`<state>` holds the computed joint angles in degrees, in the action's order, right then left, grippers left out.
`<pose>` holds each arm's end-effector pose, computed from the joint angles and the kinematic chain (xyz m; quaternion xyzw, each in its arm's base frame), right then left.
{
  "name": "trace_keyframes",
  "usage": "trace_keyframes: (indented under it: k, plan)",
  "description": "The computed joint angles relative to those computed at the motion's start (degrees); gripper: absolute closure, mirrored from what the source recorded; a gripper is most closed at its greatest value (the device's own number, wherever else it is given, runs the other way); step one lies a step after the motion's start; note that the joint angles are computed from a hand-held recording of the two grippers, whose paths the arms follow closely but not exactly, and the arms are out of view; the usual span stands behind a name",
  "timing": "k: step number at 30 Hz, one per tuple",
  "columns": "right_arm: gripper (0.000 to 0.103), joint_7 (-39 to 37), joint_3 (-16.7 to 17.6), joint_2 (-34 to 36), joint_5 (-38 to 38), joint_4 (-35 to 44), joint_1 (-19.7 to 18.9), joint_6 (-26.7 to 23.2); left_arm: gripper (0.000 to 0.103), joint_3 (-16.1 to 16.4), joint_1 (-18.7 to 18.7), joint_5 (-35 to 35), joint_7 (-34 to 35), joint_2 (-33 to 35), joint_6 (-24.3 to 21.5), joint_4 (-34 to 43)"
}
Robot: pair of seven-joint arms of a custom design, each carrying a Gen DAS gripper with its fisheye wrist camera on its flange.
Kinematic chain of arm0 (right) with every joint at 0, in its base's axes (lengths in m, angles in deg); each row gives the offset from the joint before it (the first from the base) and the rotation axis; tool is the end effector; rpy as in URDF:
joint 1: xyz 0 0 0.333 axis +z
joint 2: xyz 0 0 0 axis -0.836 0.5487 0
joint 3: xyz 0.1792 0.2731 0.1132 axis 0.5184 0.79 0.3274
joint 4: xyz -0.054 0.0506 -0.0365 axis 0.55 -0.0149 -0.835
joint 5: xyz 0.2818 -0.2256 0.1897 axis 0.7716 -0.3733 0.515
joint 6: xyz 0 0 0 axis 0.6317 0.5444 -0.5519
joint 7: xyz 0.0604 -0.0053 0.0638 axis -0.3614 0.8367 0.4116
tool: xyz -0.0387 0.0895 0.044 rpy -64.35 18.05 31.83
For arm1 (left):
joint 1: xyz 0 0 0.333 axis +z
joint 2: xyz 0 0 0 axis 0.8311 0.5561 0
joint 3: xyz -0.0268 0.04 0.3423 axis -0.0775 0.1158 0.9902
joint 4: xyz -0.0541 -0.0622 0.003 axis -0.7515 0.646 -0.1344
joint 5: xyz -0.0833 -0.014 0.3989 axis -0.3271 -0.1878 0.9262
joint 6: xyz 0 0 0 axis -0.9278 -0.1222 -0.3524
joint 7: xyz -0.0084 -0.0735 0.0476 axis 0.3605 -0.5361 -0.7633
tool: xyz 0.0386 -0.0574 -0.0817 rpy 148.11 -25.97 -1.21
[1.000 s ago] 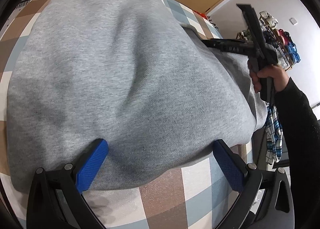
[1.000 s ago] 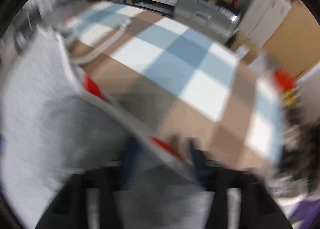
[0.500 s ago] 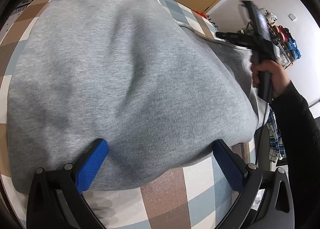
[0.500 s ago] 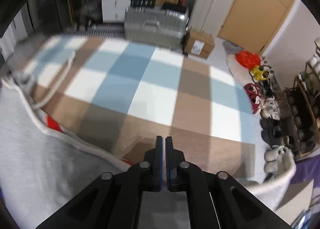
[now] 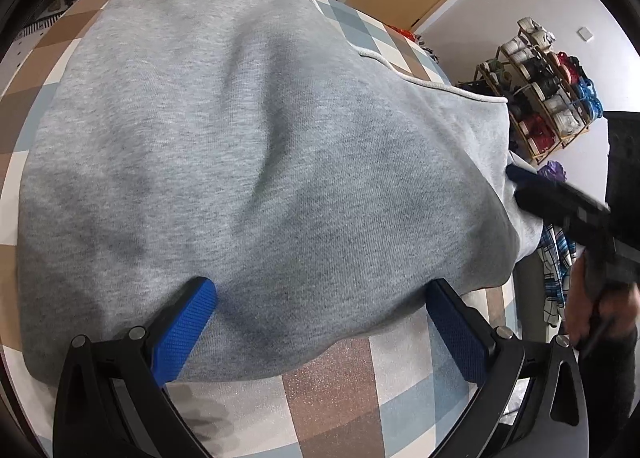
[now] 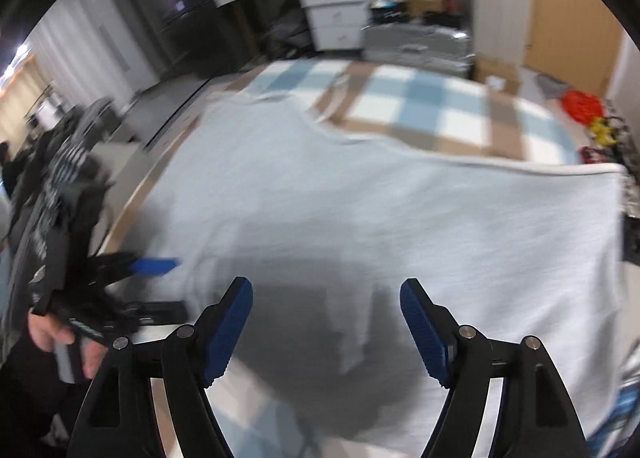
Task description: Fold large clothes
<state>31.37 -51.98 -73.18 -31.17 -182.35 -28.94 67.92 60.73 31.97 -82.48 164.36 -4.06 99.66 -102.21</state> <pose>0.4755 0.3739 0.6017 -0.7961 0.5471 -0.0465 0.2544 0.4209 -0.3364 0.5546 0.6059 -0.7261 0.3116 0.0927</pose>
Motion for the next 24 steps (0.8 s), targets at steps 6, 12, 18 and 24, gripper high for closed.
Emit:
trace_keyframes:
  k: [6,12,18,24]
  plan:
    - [0.000,12.68,0.81,8.69,-13.04,7.66,3.02,-7.11,0.001,-0.30,0.15,2.53,1.32,-0.60,0.29,-0.78]
    - [0.001,14.96,-0.28,8.75,-12.74,7.17,3.16,-6.65,0.001,-0.36,0.11,5.74,0.98,-0.65,-0.71,-0.54]
    - [0.001,18.32,-0.32,-2.00,-10.05,-3.15,1.68,0.78,0.001,1.39,0.24,0.96,1.12,-2.52,-2.82,-1.78]
    - [0.001,29.07,-0.06,-14.89,-7.41,-16.96,-3.13,5.76,0.001,2.62,2.04,-1.07,-1.61,-6.00,-5.33,-4.24]
